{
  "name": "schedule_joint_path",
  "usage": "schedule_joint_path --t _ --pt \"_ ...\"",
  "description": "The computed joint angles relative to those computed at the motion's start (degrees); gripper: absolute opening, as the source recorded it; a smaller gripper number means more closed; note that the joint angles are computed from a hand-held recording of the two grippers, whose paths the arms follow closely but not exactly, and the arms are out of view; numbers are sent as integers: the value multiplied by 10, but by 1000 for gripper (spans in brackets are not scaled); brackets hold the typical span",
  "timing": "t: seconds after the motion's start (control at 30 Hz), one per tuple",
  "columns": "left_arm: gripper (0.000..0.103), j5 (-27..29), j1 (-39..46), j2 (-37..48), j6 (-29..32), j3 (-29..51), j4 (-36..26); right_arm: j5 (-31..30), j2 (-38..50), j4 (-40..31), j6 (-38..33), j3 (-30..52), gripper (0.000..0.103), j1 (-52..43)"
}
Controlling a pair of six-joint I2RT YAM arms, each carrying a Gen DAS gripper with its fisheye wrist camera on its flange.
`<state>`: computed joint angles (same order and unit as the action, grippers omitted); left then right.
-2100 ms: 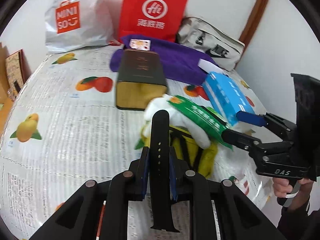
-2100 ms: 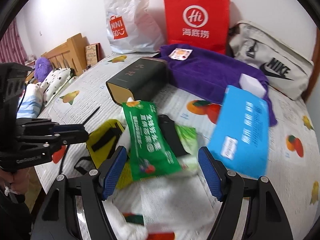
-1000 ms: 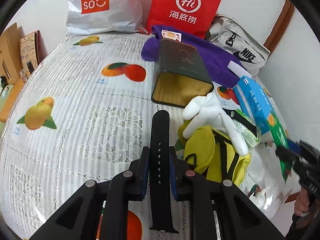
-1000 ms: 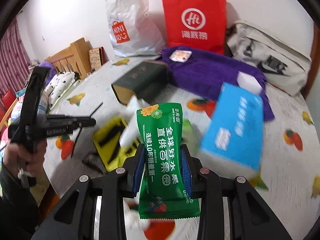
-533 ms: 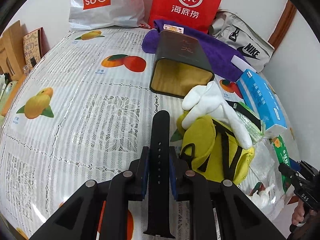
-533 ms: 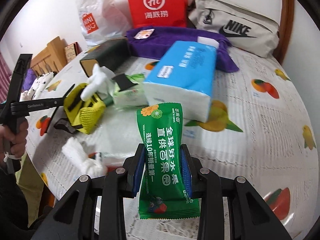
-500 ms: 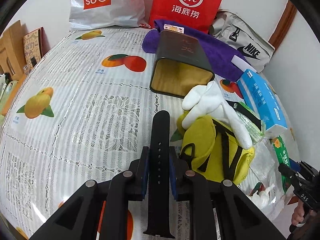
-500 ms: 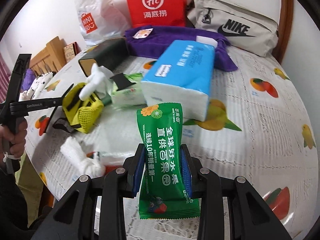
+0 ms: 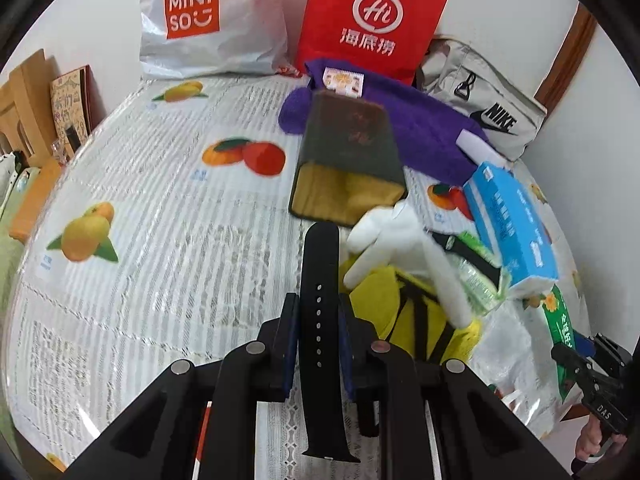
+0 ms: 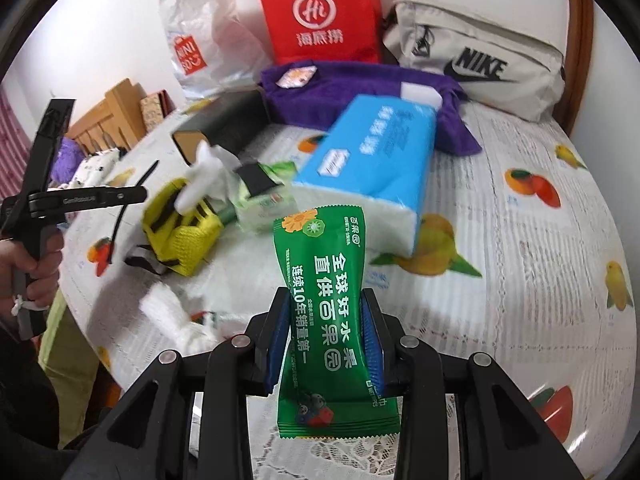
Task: Organize soft objects
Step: 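Lift the strap with the left tool while the right tool lifts the green packet toward the towel, then lower the black strap and green packet onto the purple towel and open both tools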
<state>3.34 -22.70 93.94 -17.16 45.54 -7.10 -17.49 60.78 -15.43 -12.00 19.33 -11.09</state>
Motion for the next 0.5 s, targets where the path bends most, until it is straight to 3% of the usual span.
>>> schedule_joint_path --t 0.27,0.5 --pt "17 1 6 -22 7 46 -41 -24 -17 -42 4 49 34 4" --pt "17 -12 7 -15 17 112 -82 -8 33 -40 22 119 34 11"
